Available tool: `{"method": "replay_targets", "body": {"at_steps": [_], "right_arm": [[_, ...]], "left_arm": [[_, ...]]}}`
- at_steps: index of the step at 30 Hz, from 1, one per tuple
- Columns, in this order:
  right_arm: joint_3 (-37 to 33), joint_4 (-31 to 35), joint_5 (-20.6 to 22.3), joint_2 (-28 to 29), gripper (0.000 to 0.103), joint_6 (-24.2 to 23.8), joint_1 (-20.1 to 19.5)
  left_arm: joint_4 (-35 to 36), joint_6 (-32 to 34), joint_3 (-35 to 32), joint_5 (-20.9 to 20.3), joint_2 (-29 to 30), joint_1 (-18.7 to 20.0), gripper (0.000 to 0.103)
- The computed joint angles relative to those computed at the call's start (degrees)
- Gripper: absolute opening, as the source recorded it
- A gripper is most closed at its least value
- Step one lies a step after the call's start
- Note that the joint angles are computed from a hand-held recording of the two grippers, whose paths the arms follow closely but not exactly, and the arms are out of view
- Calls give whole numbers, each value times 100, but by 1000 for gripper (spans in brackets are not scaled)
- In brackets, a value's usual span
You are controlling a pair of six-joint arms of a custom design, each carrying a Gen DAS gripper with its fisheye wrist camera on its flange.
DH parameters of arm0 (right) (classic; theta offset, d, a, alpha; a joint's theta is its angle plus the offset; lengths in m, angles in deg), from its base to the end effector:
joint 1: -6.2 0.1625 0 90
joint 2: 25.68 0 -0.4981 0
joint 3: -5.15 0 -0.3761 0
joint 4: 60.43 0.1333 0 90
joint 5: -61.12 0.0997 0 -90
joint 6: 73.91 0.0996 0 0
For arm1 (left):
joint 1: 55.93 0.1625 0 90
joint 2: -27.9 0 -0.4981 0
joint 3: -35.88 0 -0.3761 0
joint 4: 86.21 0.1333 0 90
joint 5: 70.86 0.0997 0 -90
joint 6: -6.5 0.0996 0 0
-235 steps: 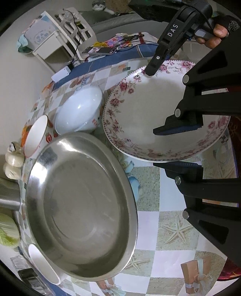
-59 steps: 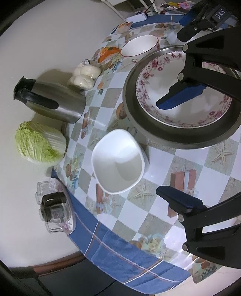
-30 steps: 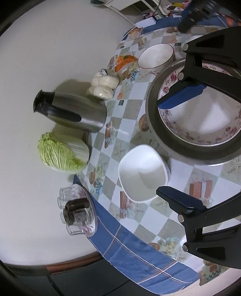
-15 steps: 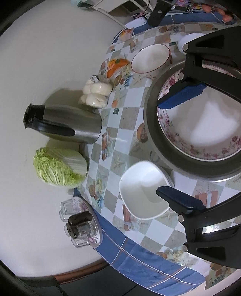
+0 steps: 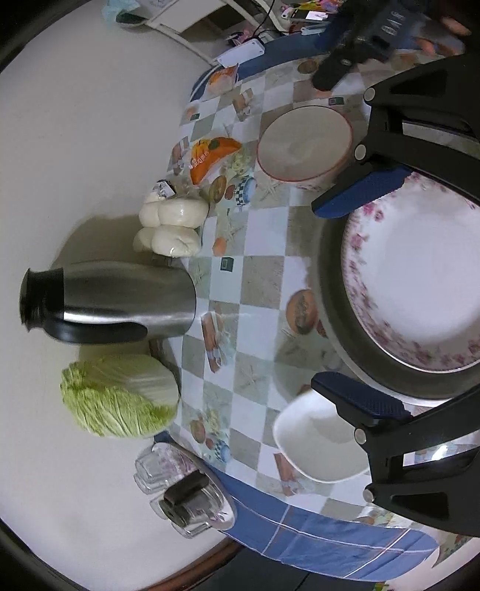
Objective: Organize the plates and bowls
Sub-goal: 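Move both tools toward the red-rimmed white bowl, then close the left gripper on the bowl rim while the right gripper grips it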
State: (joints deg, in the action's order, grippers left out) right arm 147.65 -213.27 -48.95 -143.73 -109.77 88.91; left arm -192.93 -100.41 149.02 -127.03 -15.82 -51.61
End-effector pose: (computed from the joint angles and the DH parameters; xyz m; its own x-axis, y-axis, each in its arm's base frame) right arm 0.0673 -0.2550 0.4350 -0.7914 -0.1875 0.5818 -0.4493 0.8238 -0.3457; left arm -0.4712 -0.2249 0.0252 -0.6884 -0.2943 -0.6629 0.1869 0.8112 -0.5542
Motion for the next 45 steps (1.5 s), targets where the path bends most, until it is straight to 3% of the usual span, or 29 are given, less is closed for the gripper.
{"method": "replay_targets", "body": {"at_steps": [10, 15, 21, 23, 25, 27, 40, 45], "right_arm": [[33, -316, 369, 208, 103, -144, -693], [168, -818, 95, 541, 103, -192, -831], [248, -1051, 89, 747, 103, -178, -982], [295, -1127, 94, 811, 98, -188, -1007], [363, -1357, 0, 915, 85, -189, -969], [429, -1588, -134, 1027, 80, -215, -926], [409, -1229, 491, 1030, 40, -166, -1300], [401, -1054, 664, 1036, 35, -192, -1374]], "left_arm": [[-297, 486, -401, 67, 245, 580, 86], [-477, 832, -589, -7, 499, 769, 86], [-1051, 1349, -649, -79, 802, 933, 81], [-1164, 1508, -674, -116, 885, 966, 77], [-1255, 1629, -701, -170, 965, 1007, 76], [-1396, 1727, -685, -208, 1024, 1047, 75], [-2172, 2283, -596, -480, 1361, 1279, 28], [-2449, 2370, -564, -467, 1439, 1284, 13]]}}
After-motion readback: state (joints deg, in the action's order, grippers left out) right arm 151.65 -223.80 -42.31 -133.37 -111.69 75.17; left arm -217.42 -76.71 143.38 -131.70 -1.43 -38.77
